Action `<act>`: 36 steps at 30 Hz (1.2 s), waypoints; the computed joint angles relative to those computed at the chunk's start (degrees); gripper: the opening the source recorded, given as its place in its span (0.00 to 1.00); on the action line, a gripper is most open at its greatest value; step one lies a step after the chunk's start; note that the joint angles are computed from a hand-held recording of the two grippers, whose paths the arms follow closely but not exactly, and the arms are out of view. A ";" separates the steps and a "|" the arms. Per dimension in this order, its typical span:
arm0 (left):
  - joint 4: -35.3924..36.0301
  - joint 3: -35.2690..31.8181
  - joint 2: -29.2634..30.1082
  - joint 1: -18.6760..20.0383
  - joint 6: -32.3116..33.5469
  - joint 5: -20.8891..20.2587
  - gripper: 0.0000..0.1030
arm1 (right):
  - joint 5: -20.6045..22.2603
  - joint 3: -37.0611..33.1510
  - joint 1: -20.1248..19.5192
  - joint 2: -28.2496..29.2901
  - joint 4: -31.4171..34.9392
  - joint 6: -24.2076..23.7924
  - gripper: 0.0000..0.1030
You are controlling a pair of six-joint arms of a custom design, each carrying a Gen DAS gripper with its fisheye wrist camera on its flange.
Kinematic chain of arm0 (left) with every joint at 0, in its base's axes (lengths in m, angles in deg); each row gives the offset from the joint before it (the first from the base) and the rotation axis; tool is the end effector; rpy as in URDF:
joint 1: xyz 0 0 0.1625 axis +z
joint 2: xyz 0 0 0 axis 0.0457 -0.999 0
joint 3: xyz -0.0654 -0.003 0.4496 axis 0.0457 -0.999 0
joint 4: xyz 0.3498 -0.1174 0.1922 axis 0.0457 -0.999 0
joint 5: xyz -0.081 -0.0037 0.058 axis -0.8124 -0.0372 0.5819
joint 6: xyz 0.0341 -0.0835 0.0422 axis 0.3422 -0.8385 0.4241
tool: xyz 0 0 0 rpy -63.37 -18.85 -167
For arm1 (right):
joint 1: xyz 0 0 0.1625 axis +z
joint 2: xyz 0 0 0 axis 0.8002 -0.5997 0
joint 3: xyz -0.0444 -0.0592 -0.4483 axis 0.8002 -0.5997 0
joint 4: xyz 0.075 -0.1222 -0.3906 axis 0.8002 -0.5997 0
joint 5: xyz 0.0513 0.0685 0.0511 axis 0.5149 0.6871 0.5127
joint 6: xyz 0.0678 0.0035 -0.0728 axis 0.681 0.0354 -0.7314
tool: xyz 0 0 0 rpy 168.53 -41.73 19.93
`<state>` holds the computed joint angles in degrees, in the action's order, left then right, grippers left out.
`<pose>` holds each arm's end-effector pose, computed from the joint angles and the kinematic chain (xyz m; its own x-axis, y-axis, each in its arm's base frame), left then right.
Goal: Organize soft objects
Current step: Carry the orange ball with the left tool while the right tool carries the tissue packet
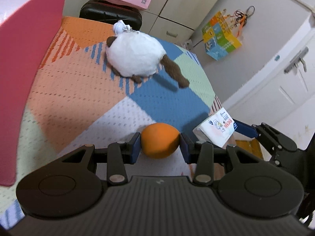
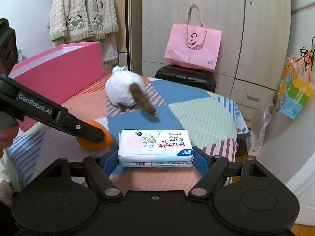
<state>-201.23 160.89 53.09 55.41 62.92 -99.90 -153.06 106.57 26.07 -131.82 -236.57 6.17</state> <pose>-0.2290 -0.6875 -0.0182 -0.9240 0.2593 -0.2810 0.3629 0.8259 -0.4314 0.0035 -0.6511 0.2008 -0.6495 -0.3657 0.6667 -0.7265 0.5572 -0.4022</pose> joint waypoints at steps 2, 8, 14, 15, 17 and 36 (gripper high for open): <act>0.04 1.55 -1.17 -0.21 0.77 0.09 0.39 | -0.37 1.47 0.36 -0.70 -0.22 0.69 0.79; 1.99 5.96 -5.21 -0.71 2.36 -0.86 0.39 | -1.05 4.84 1.93 -3.64 2.11 4.25 0.79; 1.88 10.79 -9.28 -2.04 4.73 0.23 0.39 | -1.18 7.55 3.71 -6.87 6.50 7.34 0.79; 2.25 11.45 -10.06 -2.16 5.00 0.18 0.39 | -1.24 7.88 3.99 -7.34 7.40 7.97 0.79; 3.51 12.70 -11.82 -2.11 5.03 -0.82 0.39 | -1.24 8.46 4.65 -8.33 9.64 8.99 0.79; 14.37 19.58 -27.10 -0.30 3.99 -3.56 0.39 | 0.61 8.15 11.75 -9.31 19.21 8.42 0.80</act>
<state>-186.86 180.47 25.98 55.11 66.92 -103.46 -152.44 114.72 37.81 -141.14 -217.36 14.59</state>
